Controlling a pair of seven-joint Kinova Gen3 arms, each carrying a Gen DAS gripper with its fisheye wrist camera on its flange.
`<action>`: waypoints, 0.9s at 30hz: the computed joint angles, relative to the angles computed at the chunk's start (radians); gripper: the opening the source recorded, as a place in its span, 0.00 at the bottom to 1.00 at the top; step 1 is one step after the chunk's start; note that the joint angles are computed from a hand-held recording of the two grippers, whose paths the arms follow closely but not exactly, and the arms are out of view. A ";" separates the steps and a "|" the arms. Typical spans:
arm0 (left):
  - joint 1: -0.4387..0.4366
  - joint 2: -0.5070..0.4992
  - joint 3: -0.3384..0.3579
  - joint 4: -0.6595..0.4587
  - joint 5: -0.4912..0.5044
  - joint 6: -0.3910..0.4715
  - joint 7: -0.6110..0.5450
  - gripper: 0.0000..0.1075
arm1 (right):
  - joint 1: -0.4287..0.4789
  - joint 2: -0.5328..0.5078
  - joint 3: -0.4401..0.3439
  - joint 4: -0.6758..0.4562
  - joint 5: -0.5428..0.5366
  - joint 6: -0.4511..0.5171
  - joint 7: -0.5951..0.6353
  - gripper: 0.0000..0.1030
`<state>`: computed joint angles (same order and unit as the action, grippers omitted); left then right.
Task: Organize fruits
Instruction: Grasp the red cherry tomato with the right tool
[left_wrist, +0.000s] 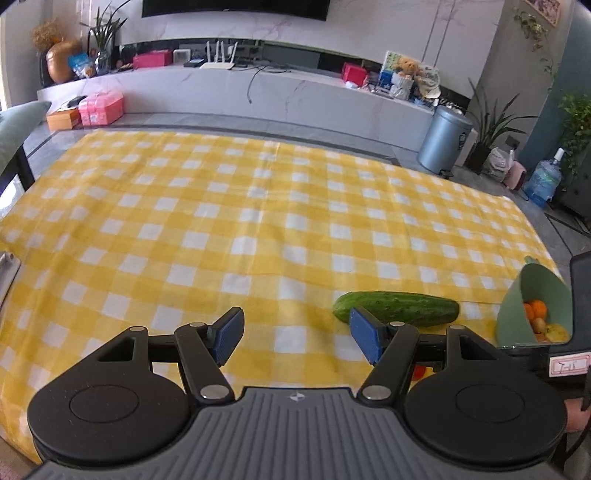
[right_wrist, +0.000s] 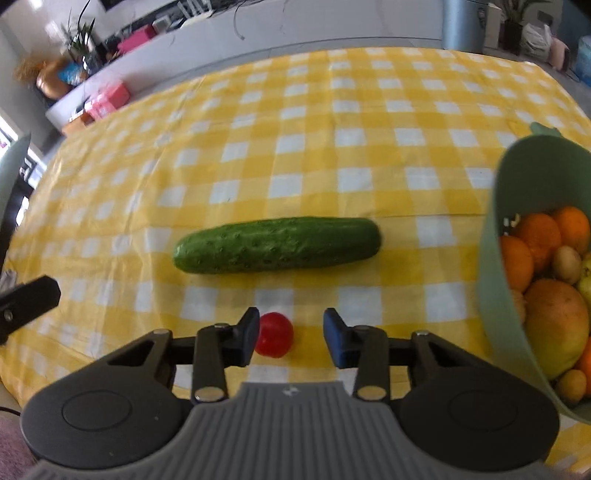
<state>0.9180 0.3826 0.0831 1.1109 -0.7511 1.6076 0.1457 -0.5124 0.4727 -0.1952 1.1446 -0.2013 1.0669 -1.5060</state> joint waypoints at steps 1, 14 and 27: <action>0.000 -0.006 -0.001 0.010 0.001 -0.005 0.010 0.72 | -0.001 0.000 -0.002 0.003 -0.001 0.001 0.002 0.35; 0.031 -0.042 -0.060 0.073 0.043 -0.060 0.010 0.72 | -0.085 0.003 0.015 0.018 0.105 -0.022 -0.032 0.23; -0.193 -0.003 0.215 0.053 -0.095 -0.291 -0.421 0.72 | 0.130 -0.123 -0.020 0.123 -0.118 -0.203 0.098 0.23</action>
